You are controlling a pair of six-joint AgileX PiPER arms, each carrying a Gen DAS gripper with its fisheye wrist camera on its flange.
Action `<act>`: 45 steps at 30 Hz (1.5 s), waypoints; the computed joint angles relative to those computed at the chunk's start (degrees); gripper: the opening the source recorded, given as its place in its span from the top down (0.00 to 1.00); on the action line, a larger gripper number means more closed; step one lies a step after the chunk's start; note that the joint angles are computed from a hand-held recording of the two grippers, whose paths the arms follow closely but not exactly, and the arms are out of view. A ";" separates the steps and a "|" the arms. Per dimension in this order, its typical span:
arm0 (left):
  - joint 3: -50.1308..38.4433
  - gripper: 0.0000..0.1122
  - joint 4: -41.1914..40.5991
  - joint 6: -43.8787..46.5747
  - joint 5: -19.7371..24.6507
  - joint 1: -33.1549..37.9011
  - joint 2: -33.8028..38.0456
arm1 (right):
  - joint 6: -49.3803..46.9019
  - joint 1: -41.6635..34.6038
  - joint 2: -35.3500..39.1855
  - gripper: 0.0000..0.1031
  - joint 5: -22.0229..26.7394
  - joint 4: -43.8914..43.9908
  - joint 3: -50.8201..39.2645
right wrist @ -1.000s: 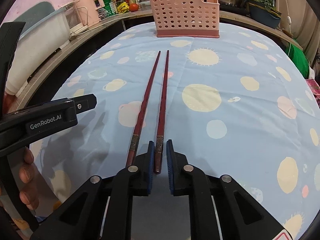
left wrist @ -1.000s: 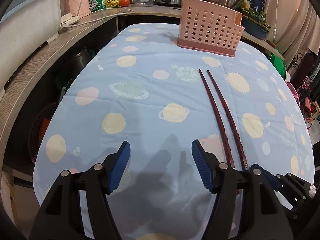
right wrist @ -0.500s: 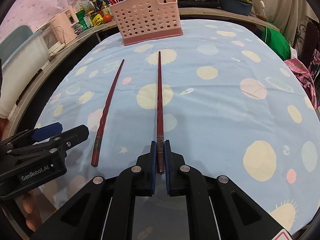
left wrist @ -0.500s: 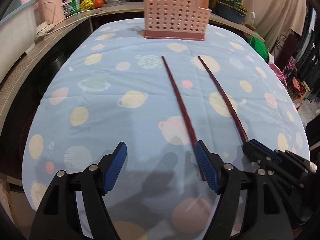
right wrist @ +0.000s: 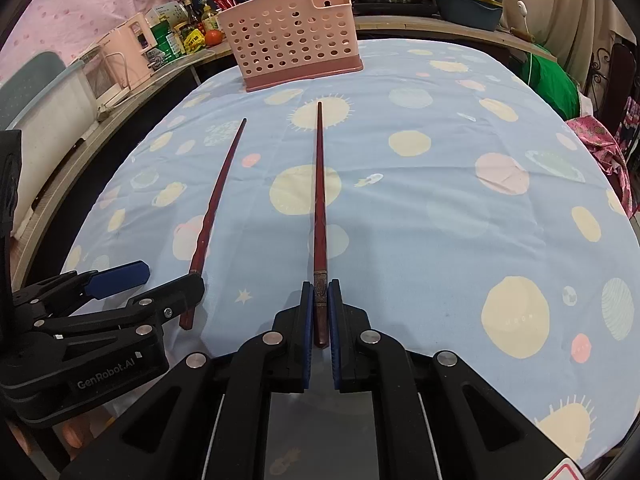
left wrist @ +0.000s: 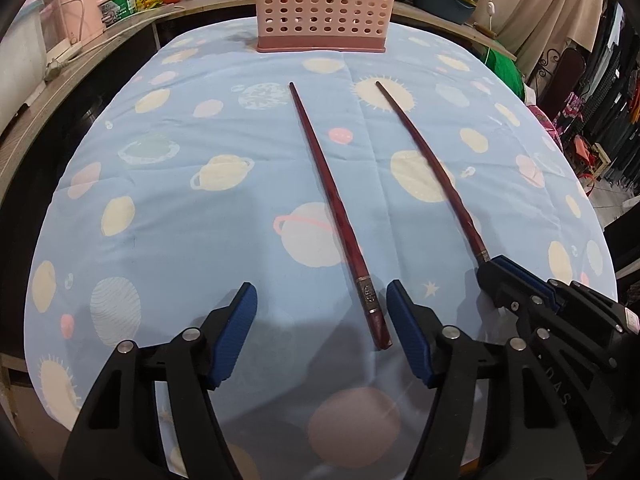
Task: Organize utensils
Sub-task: 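Close the right tool on a dark red chopstick while the left tool closes on the last one, then lift and carry the two dark red chopsticks over the pink basket with both tools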
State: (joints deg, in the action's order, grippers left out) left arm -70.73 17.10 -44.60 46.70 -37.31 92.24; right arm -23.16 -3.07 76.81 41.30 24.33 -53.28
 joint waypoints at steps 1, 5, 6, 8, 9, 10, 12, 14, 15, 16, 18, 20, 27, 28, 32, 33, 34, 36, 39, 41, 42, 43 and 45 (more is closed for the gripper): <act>0.09 0.49 -0.06 0.16 -0.07 0.00 -0.11 | 0.05 0.04 0.00 0.93 0.00 0.01 0.01; 0.49 0.62 -0.74 1.19 -0.38 0.01 -0.65 | 0.20 0.11 -0.06 0.93 0.10 -0.10 -0.04; 0.47 0.63 -1.07 1.64 -0.39 0.02 -0.70 | 0.12 0.08 -0.06 0.93 0.13 -0.04 -0.03; 0.44 0.72 -2.55 3.18 -0.62 0.31 -0.85 | 0.13 0.10 -0.15 0.93 0.23 -0.02 0.01; 0.48 0.74 -3.38 3.96 -0.77 0.51 -0.99 | 0.09 0.09 -0.24 0.93 0.27 0.03 0.07; 0.46 0.79 -4.11 4.69 -0.83 0.64 -1.03 | 0.15 0.16 -0.36 0.93 0.27 0.02 0.18; 0.51 0.87 -5.43 5.84 -0.97 0.96 -1.15 | 0.34 0.39 -0.67 0.93 0.31 -0.10 0.37; 0.60 0.92 -6.09 6.27 -1.02 1.09 -1.26 | 0.35 0.49 -0.86 0.93 0.45 -0.03 0.38; 0.69 0.92 -6.68 6.72 -1.18 1.28 -1.38 | 0.46 0.60 -1.05 0.93 0.49 -0.07 0.45; 0.65 0.92 -6.88 6.78 -1.21 1.28 -1.37 | 0.56 0.69 -1.52 0.93 0.57 -0.10 0.65; 0.70 0.93 -6.85 6.71 -1.18 1.21 -1.56 | 0.48 0.68 -1.98 0.93 1.05 0.10 0.51; 0.62 0.93 -6.48 6.29 -0.99 1.06 -1.96 | 0.22 0.54 -2.64 0.93 1.83 0.45 0.05; -1.60 0.94 -6.61 6.12 0.60 1.96 -4.31 | 0.41 0.30 -4.32 0.93 5.39 1.47 -4.14; -2.08 0.94 -6.57 6.06 0.96 2.06 -4.74 | 0.47 0.15 -4.26 0.93 5.96 1.55 -5.08; -4.99 0.94 -5.78 5.64 2.46 2.74 -6.18 | 0.73 -0.42 -4.07 0.93 8.49 2.59 -9.46; -5.71 0.94 -5.55 5.59 2.72 2.94 -6.53 | 0.57 -0.73 -3.87 0.93 9.23 3.28 -10.87; -6.77 0.94 -5.21 5.56 3.09 3.22 -6.89 | 0.59 -0.91 -3.69 0.93 9.71 3.70 -11.95; -9.13 0.94 -4.97 5.99 3.91 3.96 -7.19 | 0.54 -1.30 -3.17 0.93 10.62 4.59 -14.49; -12.63 0.94 -4.59 6.79 4.90 4.93 -7.05 | 0.91 -1.53 -2.02 0.93 11.49 5.12 -18.63; -15.80 0.94 -4.37 7.49 5.79 5.69 -6.37 | 1.28 -1.78 -0.80 0.93 12.27 5.76 -21.96; -17.42 0.94 -4.30 7.93 6.27 6.03 -5.91 | 1.36 -1.99 -0.14 0.93 12.61 6.33 -23.54; -19.51 0.94 -4.41 8.55 6.86 6.59 -5.22 | 1.34 -2.21 0.59 0.93 12.72 6.91 -25.06; -22.90 0.94 -4.40 9.53 7.62 7.60 -4.11 | 1.72 -2.24 1.92 0.93 12.37 7.27 -28.20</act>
State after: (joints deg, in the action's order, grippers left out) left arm -93.63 12.70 -35.06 54.32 -29.71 88.13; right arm -21.44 -5.30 78.73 53.67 31.60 -81.47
